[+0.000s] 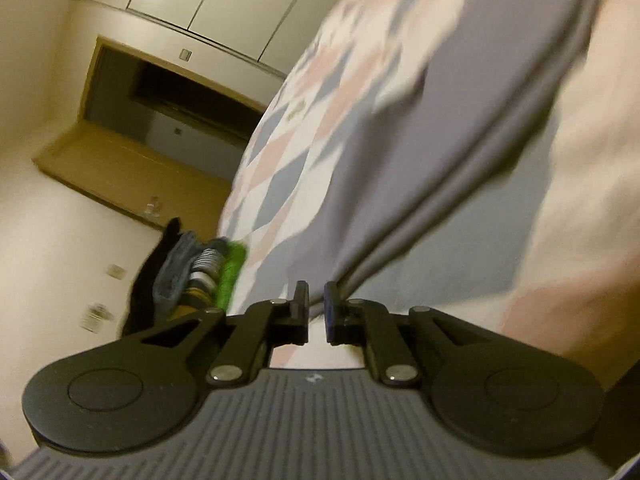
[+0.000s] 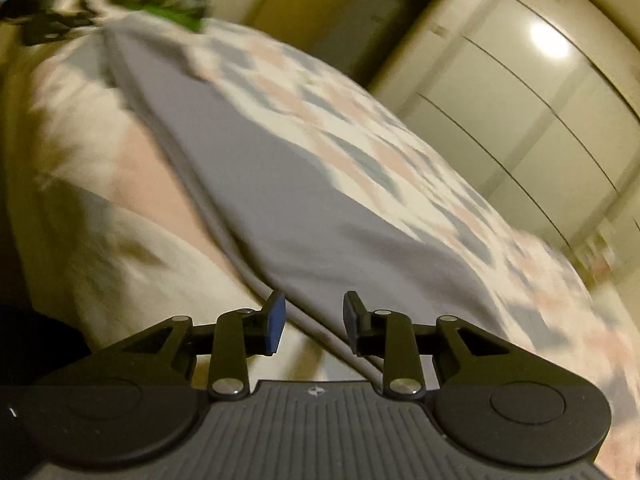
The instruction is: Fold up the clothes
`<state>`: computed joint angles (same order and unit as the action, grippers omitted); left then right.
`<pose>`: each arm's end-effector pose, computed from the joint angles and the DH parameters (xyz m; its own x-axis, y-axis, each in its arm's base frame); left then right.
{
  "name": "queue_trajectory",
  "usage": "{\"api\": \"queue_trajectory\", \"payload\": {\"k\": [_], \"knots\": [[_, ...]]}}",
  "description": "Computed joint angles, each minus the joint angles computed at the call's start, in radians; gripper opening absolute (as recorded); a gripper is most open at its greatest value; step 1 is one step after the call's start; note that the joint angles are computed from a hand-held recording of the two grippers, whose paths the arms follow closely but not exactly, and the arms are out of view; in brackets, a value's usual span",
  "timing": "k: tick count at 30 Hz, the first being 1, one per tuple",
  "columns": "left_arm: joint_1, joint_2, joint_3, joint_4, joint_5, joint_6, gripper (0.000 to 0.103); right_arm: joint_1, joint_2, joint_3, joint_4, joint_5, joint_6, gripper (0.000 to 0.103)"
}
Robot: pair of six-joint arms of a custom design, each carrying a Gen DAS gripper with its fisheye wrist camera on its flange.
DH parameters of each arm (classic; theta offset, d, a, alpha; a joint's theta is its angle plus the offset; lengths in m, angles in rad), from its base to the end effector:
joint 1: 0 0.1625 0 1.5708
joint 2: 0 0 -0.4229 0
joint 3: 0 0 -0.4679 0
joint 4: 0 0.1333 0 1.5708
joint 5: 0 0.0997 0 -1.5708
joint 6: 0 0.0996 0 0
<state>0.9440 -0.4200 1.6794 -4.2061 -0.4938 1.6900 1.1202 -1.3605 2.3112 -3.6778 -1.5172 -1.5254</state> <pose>-0.1701 -0.6116 -0.0218 0.2187 0.2059 -0.9538 0.8708 0.4000 0.2860 -0.0892 -0.5027 0.2465 -0.2170 -0.3444 0.9134 -0.9113 0.4068 -0.0631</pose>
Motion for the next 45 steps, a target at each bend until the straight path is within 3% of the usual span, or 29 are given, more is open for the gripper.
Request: {"api": "queue_trajectory", "payload": {"k": [3, 5, 8, 12, 19, 25, 28, 30, 31, 33, 37, 41, 43, 45], "knots": [[-0.071, -0.029, 0.092, 0.189, -0.082, -0.248, 0.013, -0.055, -0.076, 0.011, 0.014, -0.002, 0.047, 0.029], [-0.112, -0.024, 0.117, 0.305, -0.176, -0.362, 0.019, -0.085, -0.106, 0.016, 0.012, 0.001, 0.032, 0.029], [-0.160, 0.042, 0.084, 0.410, -0.329, -0.393, 0.021, -0.106, -0.112, 0.011, 0.006, 0.026, -0.005, 0.029], [-0.188, 0.101, 0.020, 0.555, -0.421, -0.410, 0.021, -0.122, -0.104, 0.006, -0.001, 0.050, -0.088, 0.029], [-0.210, 0.165, -0.023, 0.587, -0.360, -0.376, 0.021, -0.132, -0.062, -0.035, 0.007, 0.064, -0.216, 0.029], [-0.205, 0.184, -0.028, 0.574, -0.367, -0.321, 0.020, -0.138, -0.045, -0.052, 0.004, 0.068, -0.262, 0.020], [-0.205, 0.179, -0.020, 0.582, -0.375, -0.305, 0.013, -0.140, -0.049, -0.055, 0.005, 0.066, -0.259, 0.018], [-0.199, 0.190, -0.031, 0.572, -0.376, -0.289, 0.003, -0.141, -0.052, -0.056, 0.009, 0.062, -0.258, 0.012], [-0.197, 0.196, -0.034, 0.558, -0.376, -0.280, 0.003, -0.143, -0.053, -0.057, 0.009, 0.063, -0.258, 0.000], [-0.194, 0.206, -0.040, 0.529, -0.373, -0.276, 0.002, -0.146, -0.055, -0.056, 0.010, 0.070, -0.256, 0.000], [-0.210, 0.174, 0.005, 0.527, -0.388, -0.338, 0.001, -0.157, -0.076, -0.033, -0.013, 0.090, -0.254, 0.000], [-0.205, 0.223, -0.025, 0.499, -0.326, -0.328, 0.002, -0.153, -0.061, -0.033, -0.009, 0.025, -0.248, 0.000], [-0.215, 0.181, 0.015, 0.536, -0.348, -0.431, 0.006, -0.143, -0.057, -0.031, -0.011, -0.009, -0.240, 0.003], [-0.219, 0.103, 0.081, 0.593, -0.398, -0.583, 0.006, -0.134, -0.099, -0.023, 0.052, -0.029, -0.159, 0.011]]}}
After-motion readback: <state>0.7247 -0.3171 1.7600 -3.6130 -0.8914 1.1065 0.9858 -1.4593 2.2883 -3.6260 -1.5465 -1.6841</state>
